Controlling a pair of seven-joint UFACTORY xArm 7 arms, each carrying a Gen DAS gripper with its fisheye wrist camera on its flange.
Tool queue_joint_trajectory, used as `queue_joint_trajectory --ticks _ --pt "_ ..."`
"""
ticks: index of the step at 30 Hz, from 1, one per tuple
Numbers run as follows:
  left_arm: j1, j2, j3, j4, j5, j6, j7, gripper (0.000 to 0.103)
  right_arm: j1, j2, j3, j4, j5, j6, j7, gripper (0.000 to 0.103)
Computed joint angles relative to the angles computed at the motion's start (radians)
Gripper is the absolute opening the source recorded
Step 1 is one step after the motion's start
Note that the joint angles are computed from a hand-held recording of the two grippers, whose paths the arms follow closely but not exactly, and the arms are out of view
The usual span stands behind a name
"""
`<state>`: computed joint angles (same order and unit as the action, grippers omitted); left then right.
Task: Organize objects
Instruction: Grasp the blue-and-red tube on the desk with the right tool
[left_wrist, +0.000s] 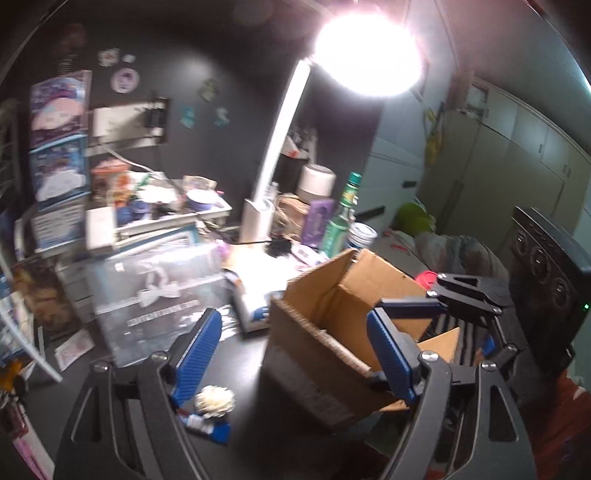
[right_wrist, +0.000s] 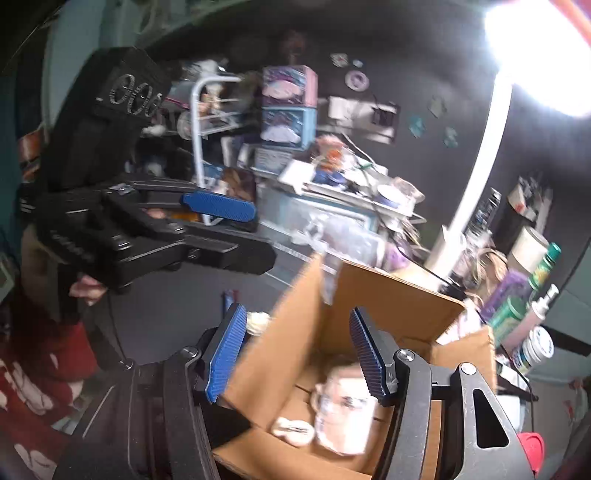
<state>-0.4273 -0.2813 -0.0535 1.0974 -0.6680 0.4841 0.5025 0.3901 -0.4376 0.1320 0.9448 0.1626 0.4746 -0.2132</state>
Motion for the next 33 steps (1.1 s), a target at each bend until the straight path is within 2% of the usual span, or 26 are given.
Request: queue_joint_trajectory --ticks 3,7,10,12,16,19,21,27,29,31,33 --pt "0.034 -0.095 0.005 -0.121 0.040 -0.078 -0.024 0.086 0.074 0.022 0.012 0.001 0.049 -0.044 -0.033 0.055" --pt "0.037 -0.194 0.050 -0.262 0.081 -0.145 -0.053 0.086 0.182 0.093 0.005 0.022 0.152 -0.076 -0.111 0.055" --pt "0.031 -0.249 0.093 -0.359 0.104 -0.195 -0.060 0.086 0.220 0.181 0.016 0.048 0.219 -0.087 -0.149 0.055" --pt "0.028 -0.259 0.119 -0.406 0.125 -0.216 -0.068 0.086 0.209 0.259 0.040 0.075 0.223 -0.079 -0.137 0.055" --pt "0.007 -0.267 0.173 -0.476 0.146 -0.239 -0.069 0.086 0.147 0.383 0.099 0.094 0.085 -0.133 0.008 0.054" --pt "-0.042 -0.262 0.231 -0.500 0.122 -0.243 -0.033 0.086 0.119 0.450 0.103 0.101 -0.012 -0.164 0.130 0.054" --pt "-0.047 -0.256 0.240 -0.507 0.115 -0.245 -0.026 0.086 0.108 0.489 0.092 0.110 -0.143 -0.177 0.270 0.054" --pt "-0.082 -0.234 0.275 -0.497 0.063 -0.248 0.020 0.086 0.089 0.560 0.081 0.155 -0.217 -0.173 0.334 0.052" --pt "-0.080 -0.229 0.269 -0.492 0.055 -0.244 0.027 0.086 0.088 0.579 0.079 0.172 -0.225 -0.169 0.347 0.047" --pt "-0.075 -0.223 0.263 -0.487 0.048 -0.239 0.031 0.086 0.101 0.594 0.060 0.183 -0.285 -0.182 0.392 0.040" --pt "-0.072 -0.218 0.257 -0.482 0.041 -0.236 0.036 0.086 0.095 0.594 0.064 0.181 -0.285 -0.188 0.384 0.017"
